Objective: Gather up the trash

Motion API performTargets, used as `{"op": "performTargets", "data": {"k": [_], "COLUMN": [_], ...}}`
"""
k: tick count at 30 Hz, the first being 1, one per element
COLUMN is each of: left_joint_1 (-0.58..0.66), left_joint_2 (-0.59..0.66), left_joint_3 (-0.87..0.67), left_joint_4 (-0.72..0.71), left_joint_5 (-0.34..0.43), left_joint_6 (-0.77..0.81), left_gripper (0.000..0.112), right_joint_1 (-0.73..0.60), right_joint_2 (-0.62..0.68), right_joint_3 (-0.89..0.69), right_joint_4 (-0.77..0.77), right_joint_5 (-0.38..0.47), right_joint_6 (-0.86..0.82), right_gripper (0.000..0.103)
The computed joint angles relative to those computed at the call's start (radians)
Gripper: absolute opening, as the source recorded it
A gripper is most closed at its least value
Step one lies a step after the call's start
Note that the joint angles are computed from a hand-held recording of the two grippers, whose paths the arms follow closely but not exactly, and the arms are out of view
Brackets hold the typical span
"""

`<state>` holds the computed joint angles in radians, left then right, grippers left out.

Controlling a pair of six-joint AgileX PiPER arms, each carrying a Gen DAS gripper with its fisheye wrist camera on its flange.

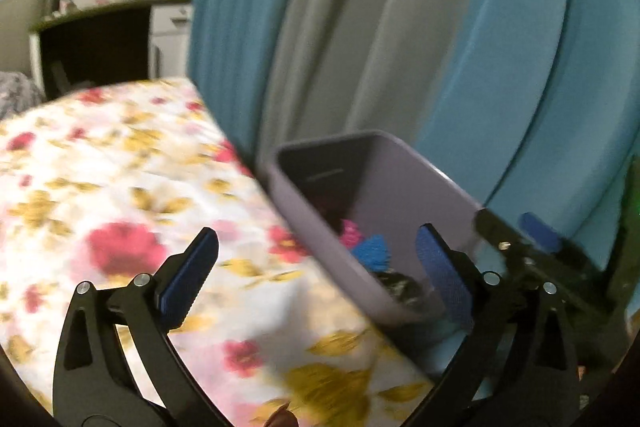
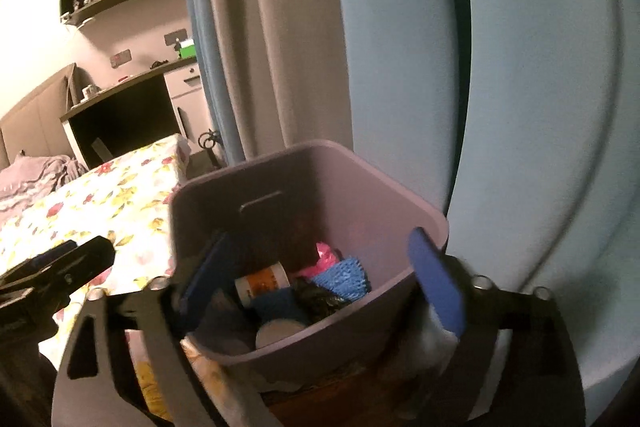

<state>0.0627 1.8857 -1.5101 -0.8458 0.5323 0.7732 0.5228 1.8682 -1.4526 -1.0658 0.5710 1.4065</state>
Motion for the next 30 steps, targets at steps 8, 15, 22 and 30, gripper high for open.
{"op": "performTargets", "data": {"k": [8, 15, 22, 30], "left_joint_1": [0.091, 0.182, 0.337, 0.541], "left_joint_2": [-0.202, -0.347, -0.501, -0.580], "left_joint_3": [0.263, 0.422, 0.590, 0.692], "left_joint_4": [-0.049, -0.163, -0.439, -0.458], "left_joint_5": [-0.163, -0.196, -0.105, 0.060], "left_joint_6": [0.115, 0.310, 0.636, 0.719], "left_gripper": [0.097, 0.097, 0.097, 0.097], "right_joint_1": [0.137, 0.266, 0.409, 0.539], "right_joint_2": [-0.016, -0.041, -0.053, -0.056], "right_joint_3": [0.015, 0.060, 0.081, 0.085], "right_joint_4": [-0.115, -0.191, -0.232, -0.240], "right_joint_5": [0.137, 0.231, 0.342, 0.447], "right_joint_6": [0.104, 0.195, 0.258, 0.308], "right_gripper": [0.097, 0.097, 0.097, 0.097]}}
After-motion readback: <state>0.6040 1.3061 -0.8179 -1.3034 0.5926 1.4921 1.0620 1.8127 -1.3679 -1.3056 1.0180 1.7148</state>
